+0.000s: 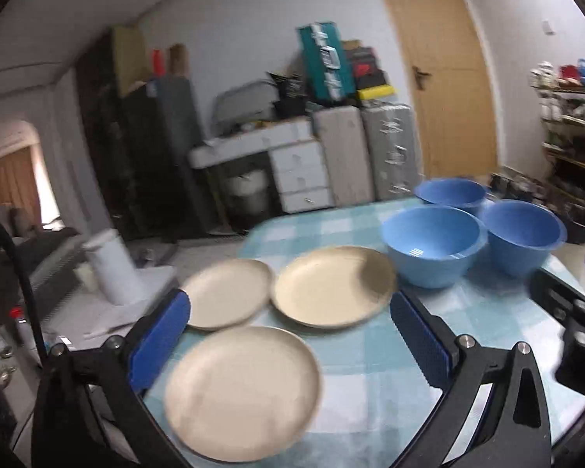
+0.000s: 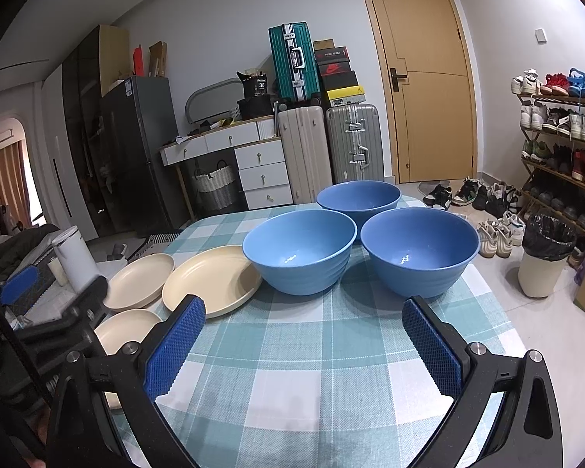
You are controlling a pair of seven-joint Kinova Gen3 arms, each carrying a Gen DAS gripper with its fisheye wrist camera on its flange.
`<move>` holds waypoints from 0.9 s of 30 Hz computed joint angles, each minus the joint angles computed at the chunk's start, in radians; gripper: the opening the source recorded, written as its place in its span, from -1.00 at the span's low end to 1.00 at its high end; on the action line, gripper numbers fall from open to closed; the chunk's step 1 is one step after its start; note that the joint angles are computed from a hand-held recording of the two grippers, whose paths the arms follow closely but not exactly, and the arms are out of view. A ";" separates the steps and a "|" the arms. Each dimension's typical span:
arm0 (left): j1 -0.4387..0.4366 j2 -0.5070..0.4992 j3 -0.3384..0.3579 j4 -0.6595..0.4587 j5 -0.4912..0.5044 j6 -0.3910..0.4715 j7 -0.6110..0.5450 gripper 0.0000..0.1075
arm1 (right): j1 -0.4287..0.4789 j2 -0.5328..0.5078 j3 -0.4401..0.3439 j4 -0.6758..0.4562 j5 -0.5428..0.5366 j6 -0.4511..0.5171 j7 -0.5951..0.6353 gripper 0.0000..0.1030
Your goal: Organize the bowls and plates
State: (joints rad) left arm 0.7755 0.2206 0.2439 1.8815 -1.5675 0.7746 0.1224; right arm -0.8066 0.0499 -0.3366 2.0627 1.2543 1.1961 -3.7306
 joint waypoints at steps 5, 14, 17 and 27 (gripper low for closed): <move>-0.038 -0.044 -0.038 -0.009 0.125 -0.162 -0.098 0.92 | 0.002 -0.001 0.001 0.000 0.000 -0.001 0.008 0.99; -0.108 -0.067 -0.014 0.007 0.189 -0.282 -0.133 0.92 | 0.001 0.005 0.000 0.000 0.001 -0.001 0.003 0.99; -0.087 -0.070 -0.059 0.008 0.228 -0.337 -0.175 0.92 | -0.002 0.004 0.000 0.002 0.004 0.001 -0.003 0.99; -0.122 -0.117 -0.094 0.051 0.177 -0.428 -0.039 0.92 | -0.003 -0.002 -0.003 0.012 0.008 0.001 -0.006 0.99</move>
State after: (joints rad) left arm 0.6537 0.1032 0.1497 1.9323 -1.3907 0.3469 0.0834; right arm -0.8101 0.0474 -0.3397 2.0749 1.2618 1.1975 -3.7366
